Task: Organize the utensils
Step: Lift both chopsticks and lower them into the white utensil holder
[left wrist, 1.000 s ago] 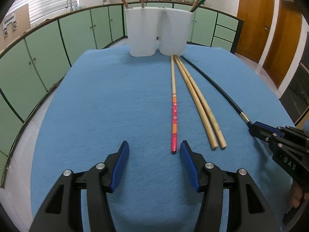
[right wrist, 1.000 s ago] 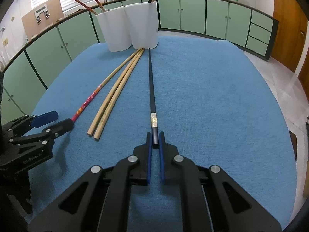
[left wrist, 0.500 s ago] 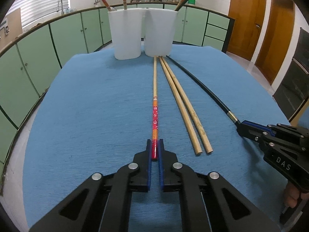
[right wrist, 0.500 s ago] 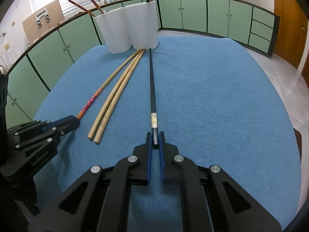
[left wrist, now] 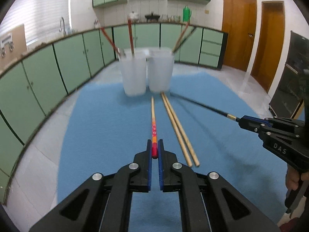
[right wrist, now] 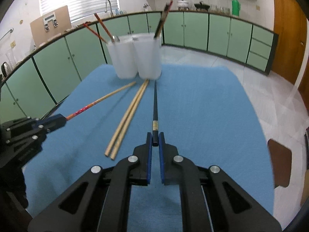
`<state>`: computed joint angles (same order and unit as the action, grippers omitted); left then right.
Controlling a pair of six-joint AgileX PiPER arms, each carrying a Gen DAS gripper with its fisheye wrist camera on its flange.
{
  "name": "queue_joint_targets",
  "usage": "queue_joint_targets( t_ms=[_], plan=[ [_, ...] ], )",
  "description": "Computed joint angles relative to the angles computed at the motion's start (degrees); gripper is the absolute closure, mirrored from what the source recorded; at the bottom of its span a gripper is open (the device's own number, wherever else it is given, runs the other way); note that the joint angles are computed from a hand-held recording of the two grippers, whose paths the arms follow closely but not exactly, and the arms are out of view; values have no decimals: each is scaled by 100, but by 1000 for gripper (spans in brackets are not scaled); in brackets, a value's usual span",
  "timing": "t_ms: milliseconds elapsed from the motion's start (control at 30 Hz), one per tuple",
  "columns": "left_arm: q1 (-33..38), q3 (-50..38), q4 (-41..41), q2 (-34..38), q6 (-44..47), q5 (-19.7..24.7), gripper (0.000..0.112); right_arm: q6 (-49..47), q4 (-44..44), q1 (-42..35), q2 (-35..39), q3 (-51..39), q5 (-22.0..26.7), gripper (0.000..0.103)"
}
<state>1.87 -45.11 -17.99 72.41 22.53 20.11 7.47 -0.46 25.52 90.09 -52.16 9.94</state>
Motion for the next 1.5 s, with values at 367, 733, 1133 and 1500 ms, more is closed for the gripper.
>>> queue_joint_targets(
  t_ms=[367, 733, 1133, 1500],
  plan=[
    [148, -838, -162, -315, 302, 286, 107, -1904, 1704, -415, -546, -785, 659, 97],
    [55, -1838, -473, 141, 816, 575, 107, -2616, 1918, -532, -248, -2342, 1703, 97],
    [133, -2790, -968, 589, 1213, 824, 107, -2857, 1961, -562, 399, -3997, 2249, 97],
    [167, -4696, -1220, 1556, 1255, 1013, 107, -2432, 2035, -738, 1683, -6659, 2987, 97]
  ],
)
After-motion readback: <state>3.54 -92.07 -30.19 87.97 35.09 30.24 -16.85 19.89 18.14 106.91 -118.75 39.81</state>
